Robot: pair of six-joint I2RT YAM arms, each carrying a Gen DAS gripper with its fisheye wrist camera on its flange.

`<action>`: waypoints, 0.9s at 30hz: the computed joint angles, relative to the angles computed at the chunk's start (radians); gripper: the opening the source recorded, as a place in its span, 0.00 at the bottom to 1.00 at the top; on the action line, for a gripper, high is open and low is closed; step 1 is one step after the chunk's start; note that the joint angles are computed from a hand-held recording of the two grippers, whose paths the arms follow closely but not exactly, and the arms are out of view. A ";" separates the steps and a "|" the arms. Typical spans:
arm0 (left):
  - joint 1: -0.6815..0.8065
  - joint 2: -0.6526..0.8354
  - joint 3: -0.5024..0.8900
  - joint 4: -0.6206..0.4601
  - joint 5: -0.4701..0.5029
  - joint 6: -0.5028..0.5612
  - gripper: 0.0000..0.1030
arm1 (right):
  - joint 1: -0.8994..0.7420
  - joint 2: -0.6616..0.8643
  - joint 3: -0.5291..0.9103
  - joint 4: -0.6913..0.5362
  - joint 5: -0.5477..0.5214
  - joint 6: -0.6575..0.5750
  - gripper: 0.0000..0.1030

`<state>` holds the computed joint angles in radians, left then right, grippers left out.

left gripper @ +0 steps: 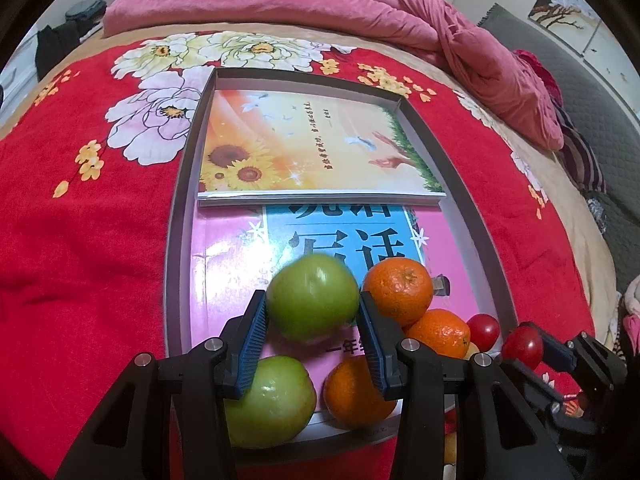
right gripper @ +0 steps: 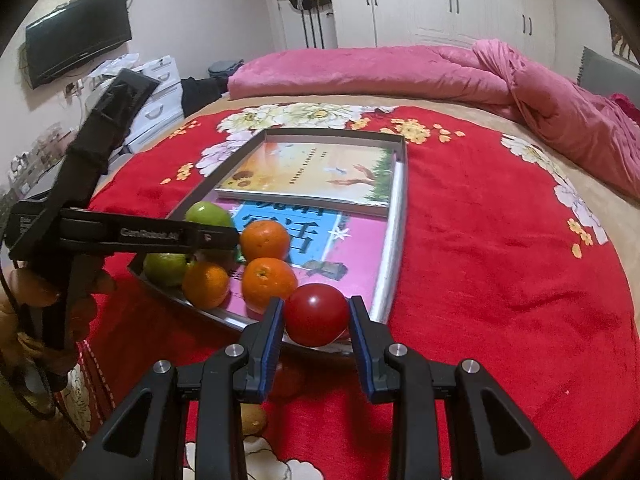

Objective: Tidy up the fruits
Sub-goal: 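Lower the green apple into the tray and open the left tool, then lower the cherry tomato into the tray and open the right tool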

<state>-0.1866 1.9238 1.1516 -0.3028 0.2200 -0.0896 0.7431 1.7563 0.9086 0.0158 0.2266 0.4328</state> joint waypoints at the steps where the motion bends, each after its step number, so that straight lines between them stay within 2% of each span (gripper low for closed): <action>1: -0.001 0.000 0.001 -0.001 0.001 0.000 0.44 | 0.006 0.009 0.010 -0.004 0.002 -0.005 0.32; 18: 0.016 0.013 0.020 -0.022 0.042 0.008 0.45 | 0.075 0.095 0.136 -0.020 -0.007 -0.062 0.32; 27: 0.048 -0.029 0.009 -0.042 0.062 0.019 0.45 | 0.055 0.141 0.210 -0.038 -0.025 -0.084 0.32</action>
